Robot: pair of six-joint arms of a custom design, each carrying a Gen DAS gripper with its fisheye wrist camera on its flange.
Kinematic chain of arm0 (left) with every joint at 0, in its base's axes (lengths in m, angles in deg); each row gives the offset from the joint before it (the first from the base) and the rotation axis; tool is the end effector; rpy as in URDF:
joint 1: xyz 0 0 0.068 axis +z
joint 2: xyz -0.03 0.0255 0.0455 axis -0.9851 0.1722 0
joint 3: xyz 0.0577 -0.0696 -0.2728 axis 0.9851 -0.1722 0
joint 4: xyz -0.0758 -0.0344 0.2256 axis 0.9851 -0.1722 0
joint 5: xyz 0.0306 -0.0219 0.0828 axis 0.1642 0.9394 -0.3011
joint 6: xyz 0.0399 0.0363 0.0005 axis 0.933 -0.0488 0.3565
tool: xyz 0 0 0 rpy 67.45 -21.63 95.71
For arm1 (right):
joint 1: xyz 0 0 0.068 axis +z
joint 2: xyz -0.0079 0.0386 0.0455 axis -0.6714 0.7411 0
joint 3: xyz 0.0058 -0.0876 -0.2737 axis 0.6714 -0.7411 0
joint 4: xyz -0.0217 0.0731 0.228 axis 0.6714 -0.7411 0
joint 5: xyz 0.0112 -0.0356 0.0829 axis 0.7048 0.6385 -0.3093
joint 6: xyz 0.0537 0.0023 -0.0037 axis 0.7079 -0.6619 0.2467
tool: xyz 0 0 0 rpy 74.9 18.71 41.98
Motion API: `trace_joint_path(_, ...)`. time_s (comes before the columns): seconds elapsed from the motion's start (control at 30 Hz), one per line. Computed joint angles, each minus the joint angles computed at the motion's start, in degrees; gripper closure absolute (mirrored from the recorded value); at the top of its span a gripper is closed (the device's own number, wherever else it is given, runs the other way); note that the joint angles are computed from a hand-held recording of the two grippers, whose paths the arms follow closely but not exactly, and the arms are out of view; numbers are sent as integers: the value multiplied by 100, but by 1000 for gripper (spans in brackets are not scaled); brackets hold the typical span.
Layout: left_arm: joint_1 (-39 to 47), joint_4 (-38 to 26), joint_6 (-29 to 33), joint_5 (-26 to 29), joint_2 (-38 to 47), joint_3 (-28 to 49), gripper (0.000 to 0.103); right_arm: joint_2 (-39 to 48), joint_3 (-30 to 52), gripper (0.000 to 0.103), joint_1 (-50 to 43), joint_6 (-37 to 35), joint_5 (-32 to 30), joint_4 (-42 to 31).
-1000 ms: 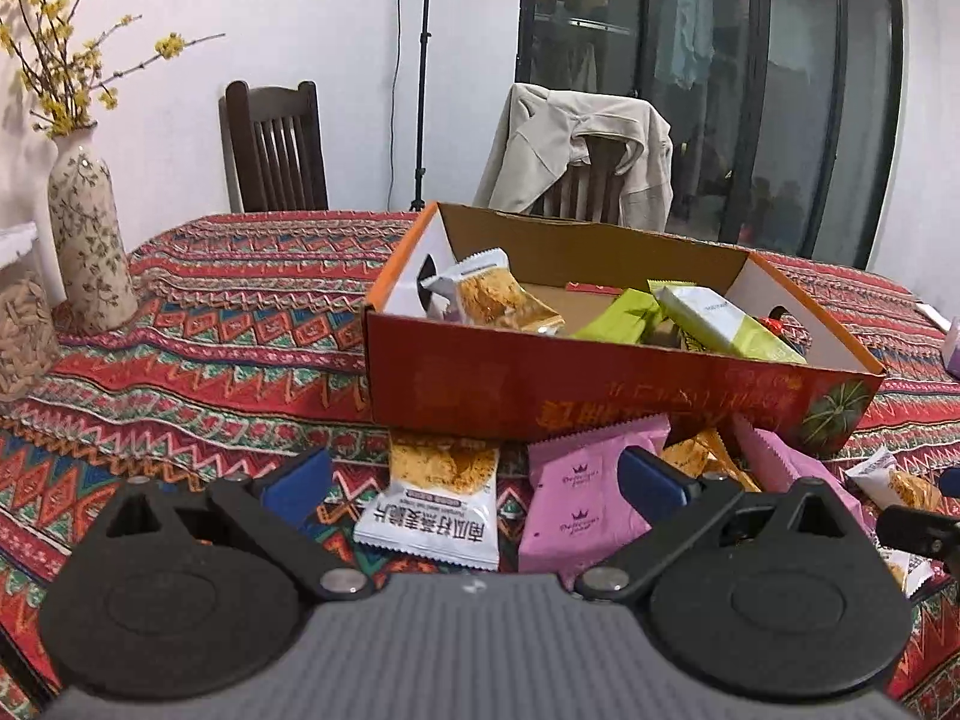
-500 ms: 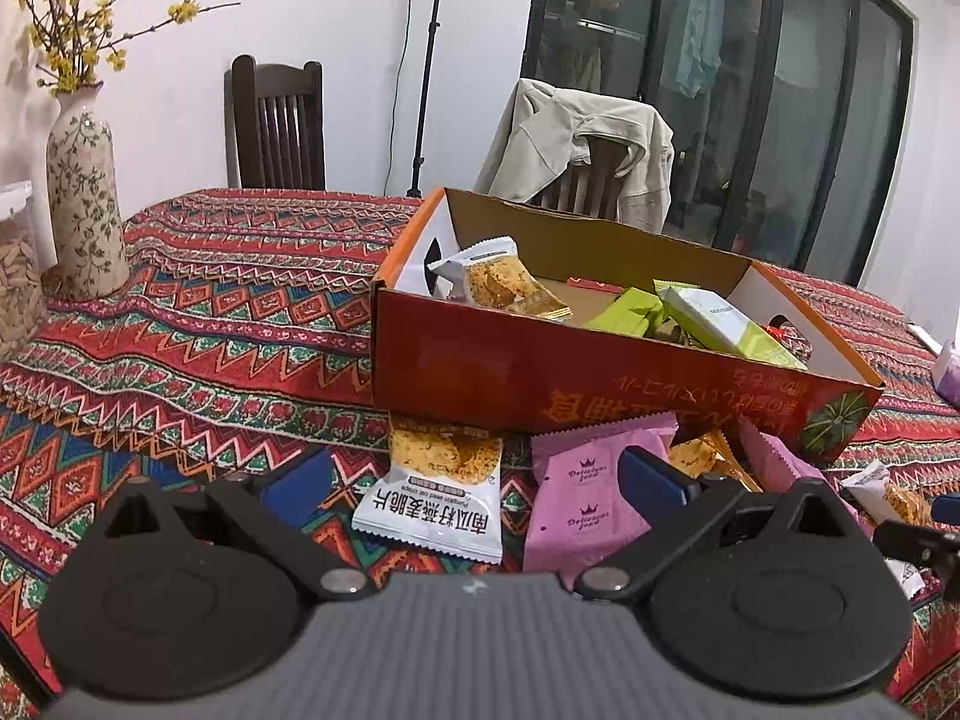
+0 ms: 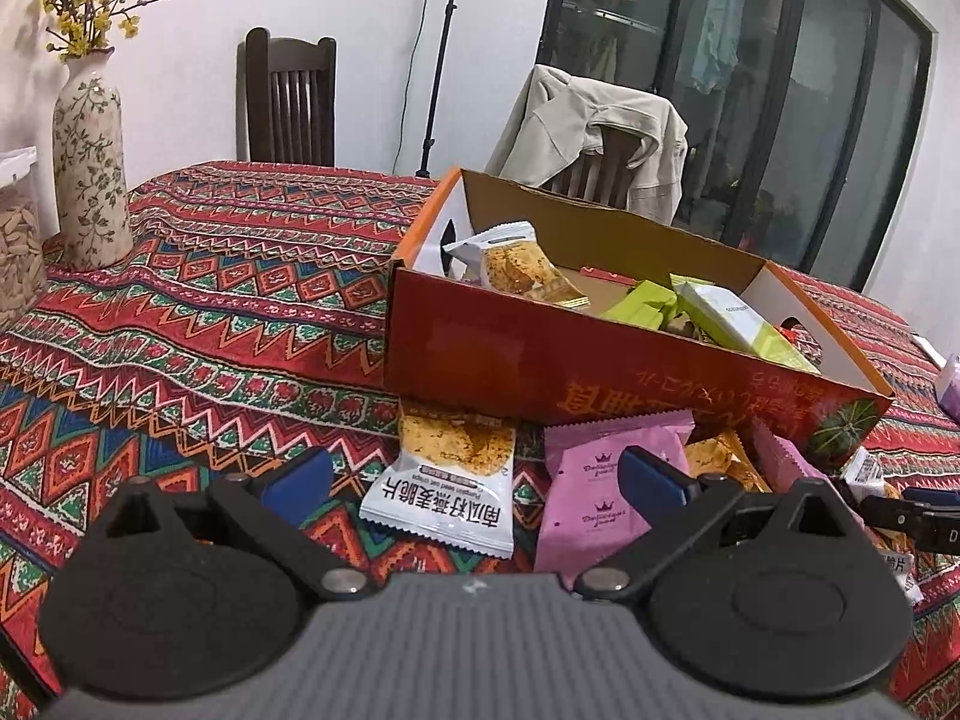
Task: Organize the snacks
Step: 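Grasp a gold cracker packet with the right tool while the left tool grasps a white cracker packet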
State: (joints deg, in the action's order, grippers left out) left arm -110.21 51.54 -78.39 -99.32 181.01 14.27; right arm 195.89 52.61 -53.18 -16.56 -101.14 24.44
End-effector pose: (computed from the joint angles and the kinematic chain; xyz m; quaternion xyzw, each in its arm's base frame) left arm 0.2320 -0.1133 0.1055 -0.1558 0.8750 -0.0051 0.4583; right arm 0.3267 -0.0476 0.0821 -0.1327 0.8999 0.1167 0.3987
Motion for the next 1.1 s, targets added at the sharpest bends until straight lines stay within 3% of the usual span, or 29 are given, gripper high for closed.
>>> trace_joint_path(0.23,-16,-321,-172,-124,-66,89,0,203,25,42,-19,-43,-201,204)
trace_joint_path(0.53,155,-1480,-501,-243,-189,503,0,131,-672,43,-135,155,-311,1441)
trace_joint_path(0.67,262,-2146,-461,-375,-59,918,0,98,-755,43,-352,299,-659,1634)
trace_joint_path(0.93,318,-2881,-266,-370,693,1873,1,55,-907,43,-513,420,-936,1919)
trace_joint_path(1.07,323,-2614,-237,-318,839,1822,18,42,-949,42,-574,487,-1046,2002)
trace_joint_path(1.1,349,-2518,-187,-226,792,1761,27,43,-944,42,-581,495,-1055,1995)
